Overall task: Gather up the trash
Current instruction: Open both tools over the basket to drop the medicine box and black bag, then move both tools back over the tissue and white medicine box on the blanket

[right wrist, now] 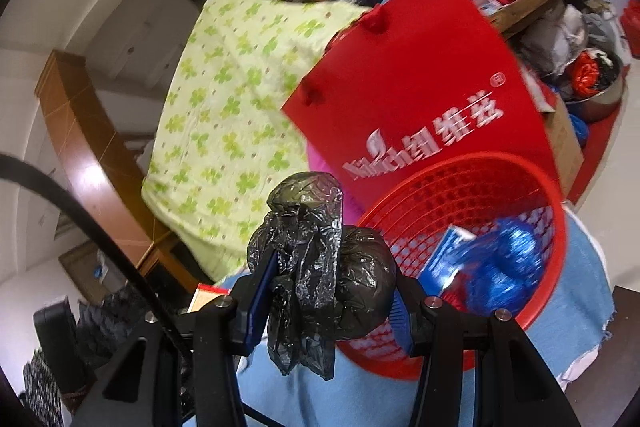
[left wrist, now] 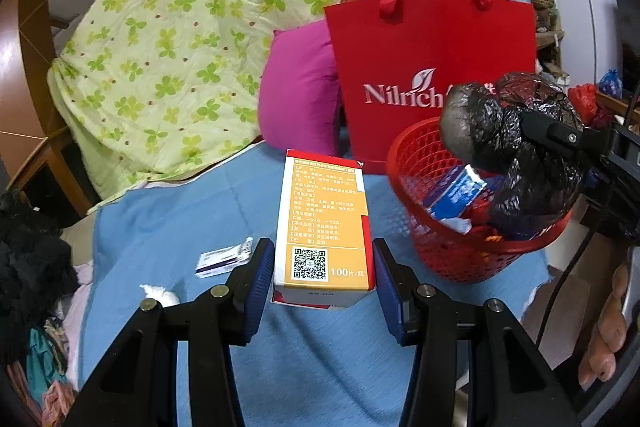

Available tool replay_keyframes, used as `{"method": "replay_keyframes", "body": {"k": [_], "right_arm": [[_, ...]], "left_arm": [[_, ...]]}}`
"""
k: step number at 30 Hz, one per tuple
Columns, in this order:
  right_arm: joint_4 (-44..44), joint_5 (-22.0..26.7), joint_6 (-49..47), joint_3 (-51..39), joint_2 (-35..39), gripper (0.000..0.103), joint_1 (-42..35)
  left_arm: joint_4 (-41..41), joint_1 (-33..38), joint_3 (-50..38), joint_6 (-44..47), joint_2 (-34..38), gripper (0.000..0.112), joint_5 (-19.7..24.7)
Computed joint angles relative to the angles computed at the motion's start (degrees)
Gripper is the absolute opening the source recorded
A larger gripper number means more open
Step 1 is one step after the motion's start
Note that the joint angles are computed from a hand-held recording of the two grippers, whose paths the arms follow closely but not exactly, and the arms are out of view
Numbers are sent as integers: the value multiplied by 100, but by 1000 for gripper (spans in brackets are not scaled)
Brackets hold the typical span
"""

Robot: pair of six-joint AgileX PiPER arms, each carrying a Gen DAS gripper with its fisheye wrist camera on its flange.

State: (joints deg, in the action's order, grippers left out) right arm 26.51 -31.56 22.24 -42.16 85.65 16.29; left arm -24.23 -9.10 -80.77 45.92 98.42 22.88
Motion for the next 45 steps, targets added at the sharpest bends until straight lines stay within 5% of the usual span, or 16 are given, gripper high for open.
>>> {"method": "replay_keyframes", "body": {"k": [8, 12, 15, 18, 25, 39, 45], "right_arm": [[435, -224, 401, 102, 18, 54, -631], [-173, 101, 1181, -138, 294, 54, -1091], [-307, 287, 1453, -294, 443, 70, -1244], [-532, 370, 1617, -361, 529, 77, -1363], [-150, 148, 1236, -148, 429, 78, -1329], [1754, -890, -2381, -700, 485, 78, 503], [1621, -86, -3315, -2017, 1312, 78, 1031]], "left_arm": [[-1079, -84, -1460, 443, 776, 51, 1610], [-1156, -303, -2389, 219, 1350, 52, 2294], [-1165, -523, -2776, 164, 1641, 54, 2459], [-988, -723, -2927, -8, 1798, 66, 2436], [-942, -645, -2294, 92, 1502, 66, 2092], [-844, 1257, -590, 440, 1038, 69, 1125], [-693, 2192, -831, 396, 1497, 69, 893]]}}
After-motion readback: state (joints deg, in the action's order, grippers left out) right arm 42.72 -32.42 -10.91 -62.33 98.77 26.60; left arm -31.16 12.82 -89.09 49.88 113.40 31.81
